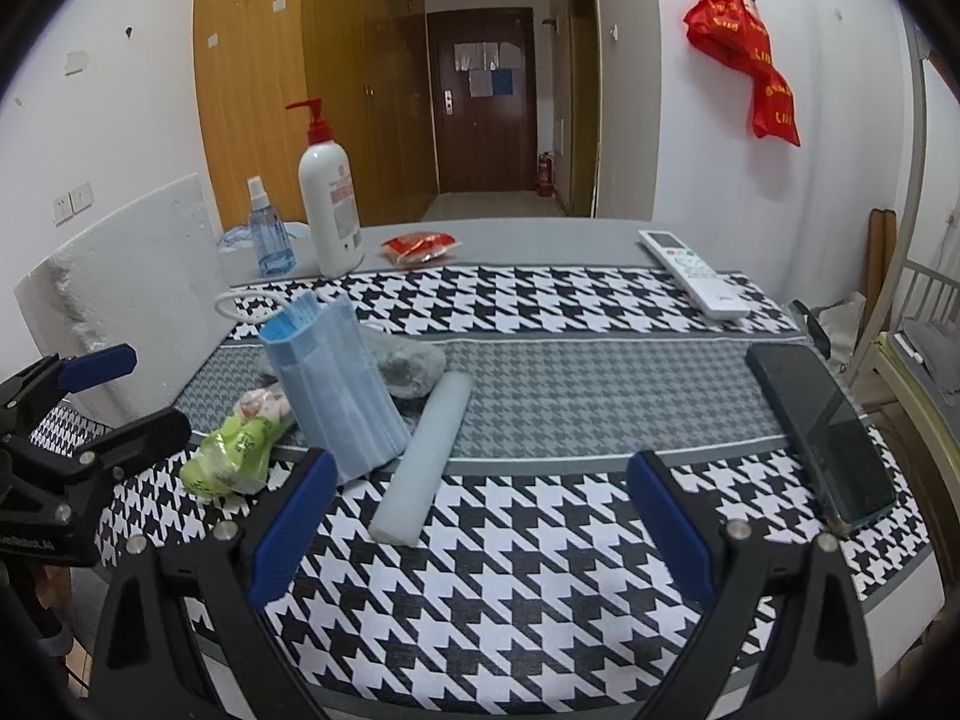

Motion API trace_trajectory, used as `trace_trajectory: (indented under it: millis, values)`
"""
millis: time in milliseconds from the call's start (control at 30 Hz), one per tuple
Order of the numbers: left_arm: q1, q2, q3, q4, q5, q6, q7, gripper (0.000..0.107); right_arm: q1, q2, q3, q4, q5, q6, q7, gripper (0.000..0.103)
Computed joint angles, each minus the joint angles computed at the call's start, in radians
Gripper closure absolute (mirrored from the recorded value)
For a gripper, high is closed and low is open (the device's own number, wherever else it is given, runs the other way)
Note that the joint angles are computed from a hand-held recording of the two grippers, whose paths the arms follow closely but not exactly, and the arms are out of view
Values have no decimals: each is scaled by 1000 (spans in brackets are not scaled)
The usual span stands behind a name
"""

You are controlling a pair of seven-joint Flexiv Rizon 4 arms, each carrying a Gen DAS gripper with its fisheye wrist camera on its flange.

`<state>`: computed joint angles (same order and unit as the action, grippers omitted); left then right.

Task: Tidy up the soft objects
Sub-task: 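Move the left tool over the green snack bag and open it, then close the left tool on the green snack bag while the right tool grasps the white foam roll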

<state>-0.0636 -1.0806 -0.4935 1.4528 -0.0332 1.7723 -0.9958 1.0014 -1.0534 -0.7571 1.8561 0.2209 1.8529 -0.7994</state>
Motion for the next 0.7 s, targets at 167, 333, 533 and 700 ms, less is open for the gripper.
trace_trajectory:
  millis: [167,333,533,700]
  values:
    - [-38,-8,48,-44,-51,-75,-8,6,-37,7,40,-19,-27,-16,-5,4]
    - [-67,-13,76,-70,-85,-124,16,14,-61,8,62,-36,-46,-34,6,4]
    - [-121,-15,145,-118,-147,-217,26,27,-78,15,74,-50,-91,-66,18,4]
    - [-162,-13,206,-146,-184,-272,13,41,-84,26,78,-51,-139,-93,27,4]
